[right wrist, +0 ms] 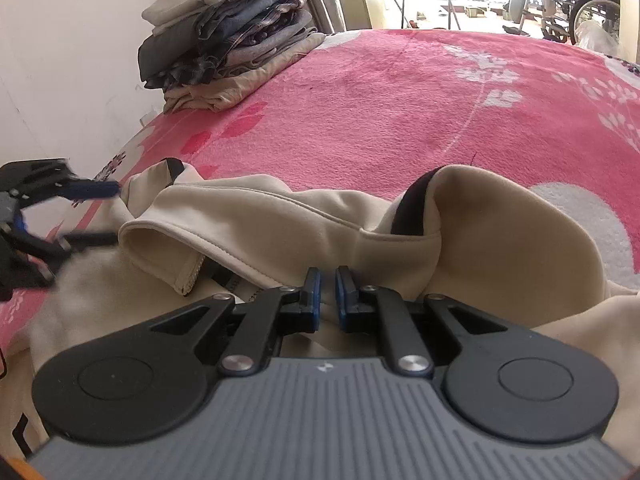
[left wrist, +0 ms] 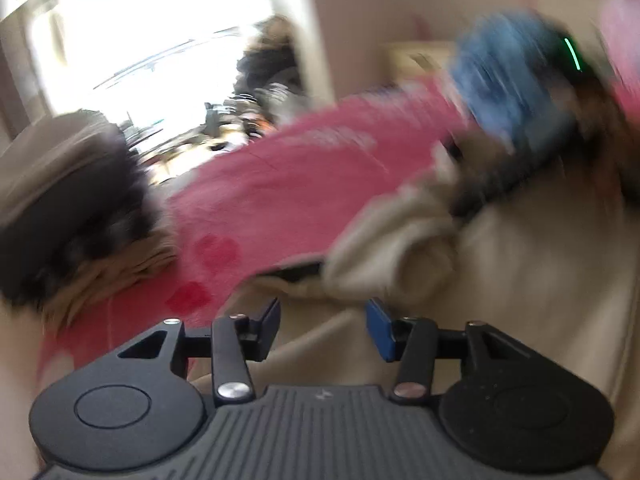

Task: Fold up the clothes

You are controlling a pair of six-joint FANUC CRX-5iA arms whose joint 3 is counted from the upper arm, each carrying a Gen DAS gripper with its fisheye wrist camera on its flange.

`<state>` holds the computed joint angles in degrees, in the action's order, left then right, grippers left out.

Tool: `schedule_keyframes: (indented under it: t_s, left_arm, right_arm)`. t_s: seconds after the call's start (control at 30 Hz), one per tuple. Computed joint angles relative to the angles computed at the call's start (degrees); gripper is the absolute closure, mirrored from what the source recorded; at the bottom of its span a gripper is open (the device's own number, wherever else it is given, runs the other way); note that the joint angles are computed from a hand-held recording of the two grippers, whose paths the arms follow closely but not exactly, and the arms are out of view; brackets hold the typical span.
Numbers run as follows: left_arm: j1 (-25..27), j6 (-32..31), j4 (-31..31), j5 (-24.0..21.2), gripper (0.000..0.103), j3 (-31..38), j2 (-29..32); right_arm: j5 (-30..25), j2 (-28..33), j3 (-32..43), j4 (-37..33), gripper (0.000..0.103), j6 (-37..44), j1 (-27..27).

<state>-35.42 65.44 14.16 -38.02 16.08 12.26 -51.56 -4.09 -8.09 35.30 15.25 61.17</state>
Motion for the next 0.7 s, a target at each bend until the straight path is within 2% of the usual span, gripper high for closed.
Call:
schedule_keyframes:
  t_s: [0.1,0.13,0.17,0.27,0.33,0.43,0.57,0.67,0.7]
  left_arm:
    - [0.1,-0.8,12.4,7.1,0.055,-4.5,-0.2]
    - [0.0,-0.3,13.4,6.8,0.056,-4.1,0.2]
    - [-0.6,1.5,11.4,5.5,0.059,-1.9,1.7]
    - [-3.1,8.0,-1.7,-3.5,0.066,8.3,8.3]
    - [-4.9,11.8,-9.0,-2.8,0.067,8.6,8.8]
    - [-4.8,11.7,-8.5,-1.9,0.067,7.5,8.2]
    - [-4.3,11.1,-7.2,-1.9,0.066,6.5,7.2]
    - [-4.4,11.3,-7.9,-2.1,0.066,6.5,6.7]
    - [-4.5,11.4,-8.2,-2.1,0.066,6.6,6.7]
  right_arm:
    - [0.0,0.1,-0.1,0.6,0.095,-1.2,0.1]
    - [-0.2,0.2,-0.1,0.9,0.095,-1.6,0.2]
    - [-0.5,0.1,0.0,1.0,0.095,-1.8,0.5]
    - [-1.8,0.0,0.2,1.1,0.095,-2.6,1.2]
    - [-3.3,-0.1,0.8,0.4,0.095,-2.1,1.8]
    - [-5.7,-0.1,2.7,-0.8,0.094,-0.1,2.4]
    - [-4.5,0.1,2.2,7.3,0.094,-3.0,2.0]
    - [-6.6,2.6,3.5,9.0,0.096,-5.2,-0.2]
    - [-9.2,4.2,5.0,7.1,0.097,-3.8,-0.8]
